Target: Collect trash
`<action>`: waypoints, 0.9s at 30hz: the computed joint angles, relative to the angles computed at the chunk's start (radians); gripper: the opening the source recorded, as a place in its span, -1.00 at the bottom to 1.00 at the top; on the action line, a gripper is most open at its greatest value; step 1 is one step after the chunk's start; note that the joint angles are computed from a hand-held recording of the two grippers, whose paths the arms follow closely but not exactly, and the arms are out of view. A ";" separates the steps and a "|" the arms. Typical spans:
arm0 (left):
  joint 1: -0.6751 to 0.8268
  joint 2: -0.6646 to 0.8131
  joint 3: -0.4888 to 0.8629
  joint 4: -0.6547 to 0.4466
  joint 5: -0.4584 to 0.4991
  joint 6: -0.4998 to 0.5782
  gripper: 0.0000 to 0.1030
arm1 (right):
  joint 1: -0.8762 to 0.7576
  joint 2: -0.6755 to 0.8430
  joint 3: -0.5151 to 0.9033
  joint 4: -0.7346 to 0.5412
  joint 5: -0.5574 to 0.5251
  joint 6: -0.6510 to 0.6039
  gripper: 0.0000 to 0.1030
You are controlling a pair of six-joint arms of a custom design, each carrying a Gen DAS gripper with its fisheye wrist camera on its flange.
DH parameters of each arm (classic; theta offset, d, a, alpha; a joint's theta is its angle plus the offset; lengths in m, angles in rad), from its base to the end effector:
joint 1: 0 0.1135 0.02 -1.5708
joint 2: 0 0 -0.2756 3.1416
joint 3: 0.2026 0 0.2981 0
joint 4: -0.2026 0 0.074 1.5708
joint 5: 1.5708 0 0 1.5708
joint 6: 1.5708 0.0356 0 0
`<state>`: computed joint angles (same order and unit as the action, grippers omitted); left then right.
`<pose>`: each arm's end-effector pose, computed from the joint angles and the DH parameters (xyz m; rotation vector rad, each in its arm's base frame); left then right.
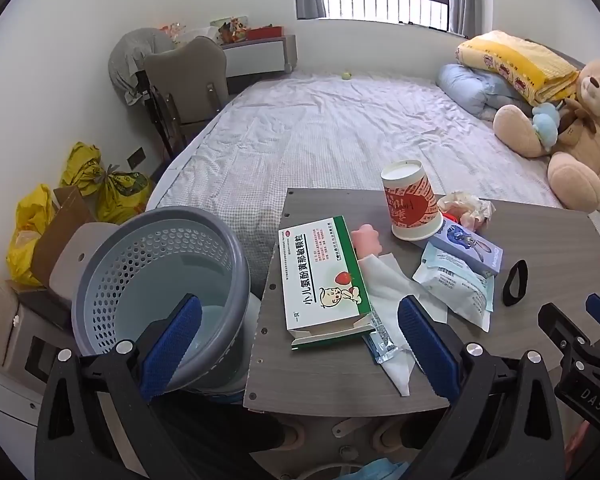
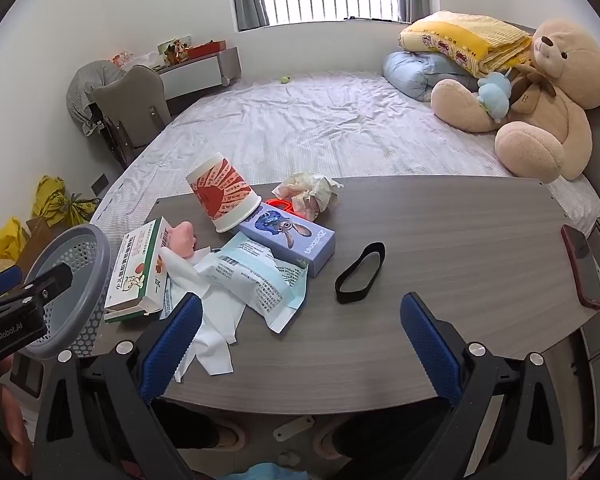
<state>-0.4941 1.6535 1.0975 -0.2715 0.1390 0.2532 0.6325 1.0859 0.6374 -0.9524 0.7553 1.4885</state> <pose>0.3466 -0.1923 0.2045 0.9388 2.2156 -0.2789 0.1738 0.0971 0.1863 1.0648 2.1396 -0.2853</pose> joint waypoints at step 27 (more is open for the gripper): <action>0.021 -0.005 -0.004 0.001 0.015 0.003 0.88 | 0.015 0.035 0.014 0.014 0.011 0.005 0.84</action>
<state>-0.4734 1.6490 1.0940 -0.2710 0.1535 0.2565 0.6478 1.1211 0.6518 -0.9386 0.7658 1.4935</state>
